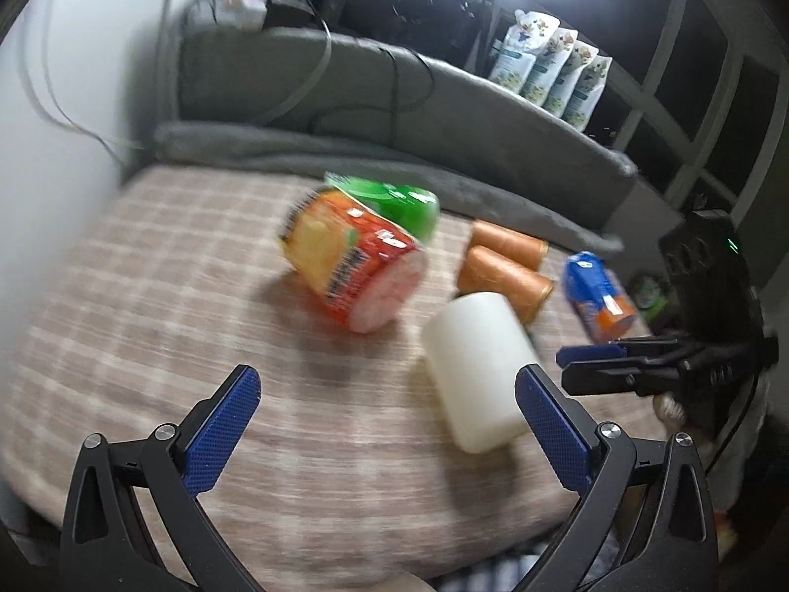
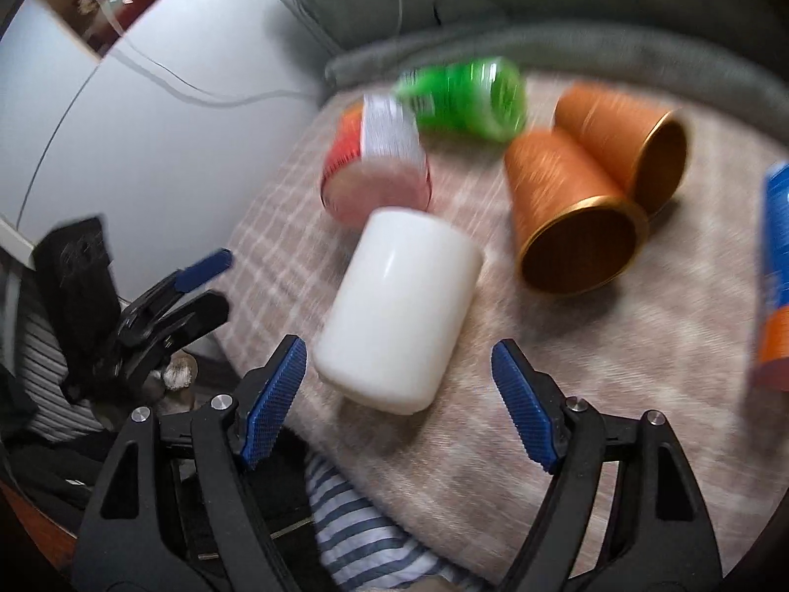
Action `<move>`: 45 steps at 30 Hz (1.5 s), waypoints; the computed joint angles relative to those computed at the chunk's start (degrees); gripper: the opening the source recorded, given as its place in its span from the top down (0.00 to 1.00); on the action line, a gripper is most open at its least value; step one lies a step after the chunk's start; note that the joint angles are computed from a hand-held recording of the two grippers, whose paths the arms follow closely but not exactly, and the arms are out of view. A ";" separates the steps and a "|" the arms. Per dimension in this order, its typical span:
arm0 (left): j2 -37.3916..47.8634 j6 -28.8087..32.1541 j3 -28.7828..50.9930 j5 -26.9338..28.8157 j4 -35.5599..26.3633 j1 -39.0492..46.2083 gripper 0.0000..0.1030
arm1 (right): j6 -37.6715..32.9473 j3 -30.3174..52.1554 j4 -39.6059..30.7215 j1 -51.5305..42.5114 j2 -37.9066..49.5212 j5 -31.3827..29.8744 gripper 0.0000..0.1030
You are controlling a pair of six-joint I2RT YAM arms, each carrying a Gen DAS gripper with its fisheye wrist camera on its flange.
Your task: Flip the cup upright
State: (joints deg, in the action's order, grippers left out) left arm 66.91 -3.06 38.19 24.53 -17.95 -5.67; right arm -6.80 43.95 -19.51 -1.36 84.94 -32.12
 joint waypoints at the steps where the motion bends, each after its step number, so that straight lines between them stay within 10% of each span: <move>1: 2.35 -0.83 1.57 2.37 -0.82 0.05 0.01 | -0.20 -1.77 1.12 -0.06 -2.81 1.55 0.22; 5: 10.12 -4.02 6.86 9.09 -3.31 -0.24 0.01 | 1.97 -12.19 6.65 3.13 -19.43 16.10 0.17; 14: 19.16 -8.90 13.65 10.78 -5.05 -4.65 0.01 | 2.34 -20.63 3.57 -1.16 -39.05 26.27 0.17; 45: 29.43 -10.55 20.54 6.84 -7.32 -10.09 0.24 | 4.52 -22.37 3.37 -13.05 -42.85 22.70 0.15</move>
